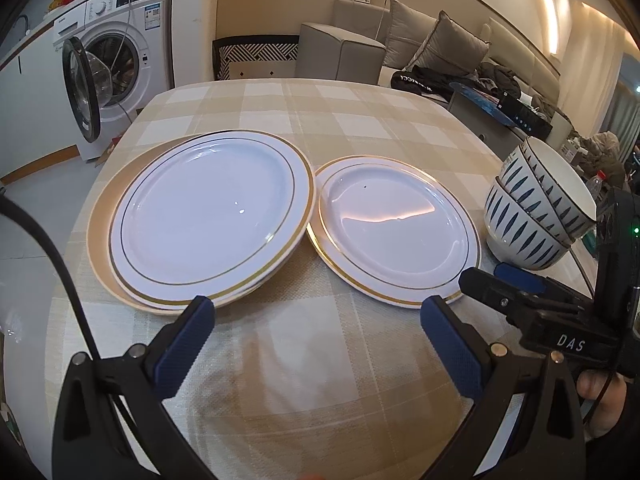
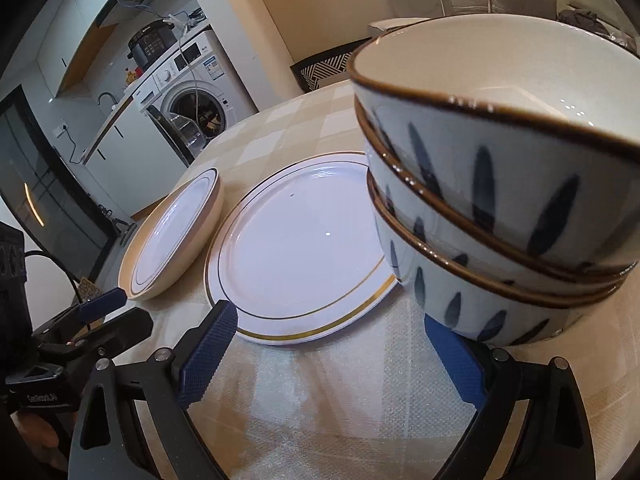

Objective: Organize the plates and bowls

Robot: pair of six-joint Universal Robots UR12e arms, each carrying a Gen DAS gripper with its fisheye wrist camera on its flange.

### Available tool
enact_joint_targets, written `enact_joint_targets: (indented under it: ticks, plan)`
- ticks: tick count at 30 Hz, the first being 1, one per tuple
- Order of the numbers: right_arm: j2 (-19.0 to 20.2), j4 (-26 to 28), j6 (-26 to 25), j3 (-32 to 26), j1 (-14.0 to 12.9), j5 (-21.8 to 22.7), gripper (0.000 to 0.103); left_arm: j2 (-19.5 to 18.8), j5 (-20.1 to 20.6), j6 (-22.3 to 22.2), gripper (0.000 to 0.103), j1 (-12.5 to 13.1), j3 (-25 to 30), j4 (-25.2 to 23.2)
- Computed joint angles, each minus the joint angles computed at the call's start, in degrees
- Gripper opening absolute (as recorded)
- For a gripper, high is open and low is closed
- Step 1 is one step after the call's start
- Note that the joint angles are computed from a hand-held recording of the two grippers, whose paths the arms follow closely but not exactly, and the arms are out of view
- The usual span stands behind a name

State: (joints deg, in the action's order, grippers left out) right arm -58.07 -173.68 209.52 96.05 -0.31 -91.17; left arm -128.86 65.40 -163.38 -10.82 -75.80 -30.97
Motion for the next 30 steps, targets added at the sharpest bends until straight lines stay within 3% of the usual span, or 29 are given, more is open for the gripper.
enact_joint_targets:
  ticks: [13,19,30]
  plan:
    - [-0.5,-1.7,-0.9,1.3,0.2,0.1,0.098,-0.8,0.7,0.6,0.103,-0.8,1.1,-1.9]
    - [-0.4,-3.6,1.0,1.7,0.1,1.2,0.098,-1.0,0.1,-0.2,0.103,-0.6,1.3,-2.0]
    - [0.9,-5.1,-0.1,0.5,0.6,5.1,0.098,-0.7,1.1,-2.9,0.103,0.7,0.6,-1.0]
